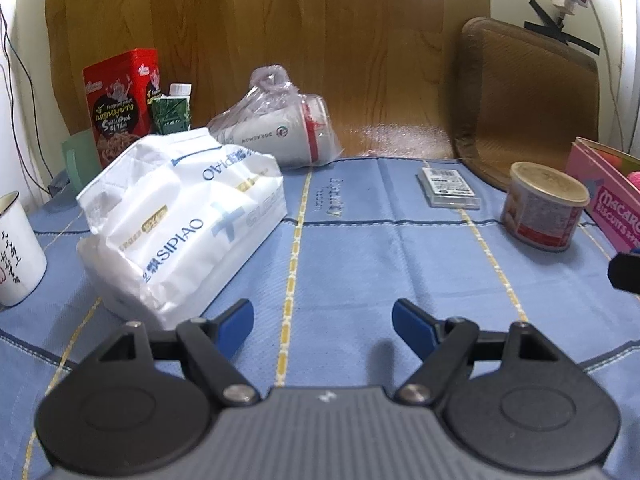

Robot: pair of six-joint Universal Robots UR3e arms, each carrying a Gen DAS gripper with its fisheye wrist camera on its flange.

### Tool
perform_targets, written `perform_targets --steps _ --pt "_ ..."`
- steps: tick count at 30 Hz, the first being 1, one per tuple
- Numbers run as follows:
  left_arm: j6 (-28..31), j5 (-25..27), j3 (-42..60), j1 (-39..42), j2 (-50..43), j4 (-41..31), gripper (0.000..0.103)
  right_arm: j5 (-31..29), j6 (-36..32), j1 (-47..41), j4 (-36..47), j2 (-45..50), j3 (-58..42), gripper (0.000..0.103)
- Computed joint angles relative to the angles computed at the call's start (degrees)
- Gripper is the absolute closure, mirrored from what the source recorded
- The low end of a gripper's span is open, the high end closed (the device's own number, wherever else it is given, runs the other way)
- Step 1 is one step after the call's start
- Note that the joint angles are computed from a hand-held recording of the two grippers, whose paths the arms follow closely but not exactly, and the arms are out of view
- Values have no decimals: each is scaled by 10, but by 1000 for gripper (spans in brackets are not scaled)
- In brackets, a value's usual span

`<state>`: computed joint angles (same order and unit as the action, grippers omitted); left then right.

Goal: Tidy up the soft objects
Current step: 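Reach the right tool down to the white barcode card pack and grasp it, then lift the card pack with the right tool while the left tool grasps it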

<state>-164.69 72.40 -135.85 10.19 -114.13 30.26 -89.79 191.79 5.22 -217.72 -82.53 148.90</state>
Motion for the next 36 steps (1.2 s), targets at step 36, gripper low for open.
perform_targets --steps 36 --pt "-149 -57 -4 67 -98 216 15 55 -170 9 661 300 -697 42"
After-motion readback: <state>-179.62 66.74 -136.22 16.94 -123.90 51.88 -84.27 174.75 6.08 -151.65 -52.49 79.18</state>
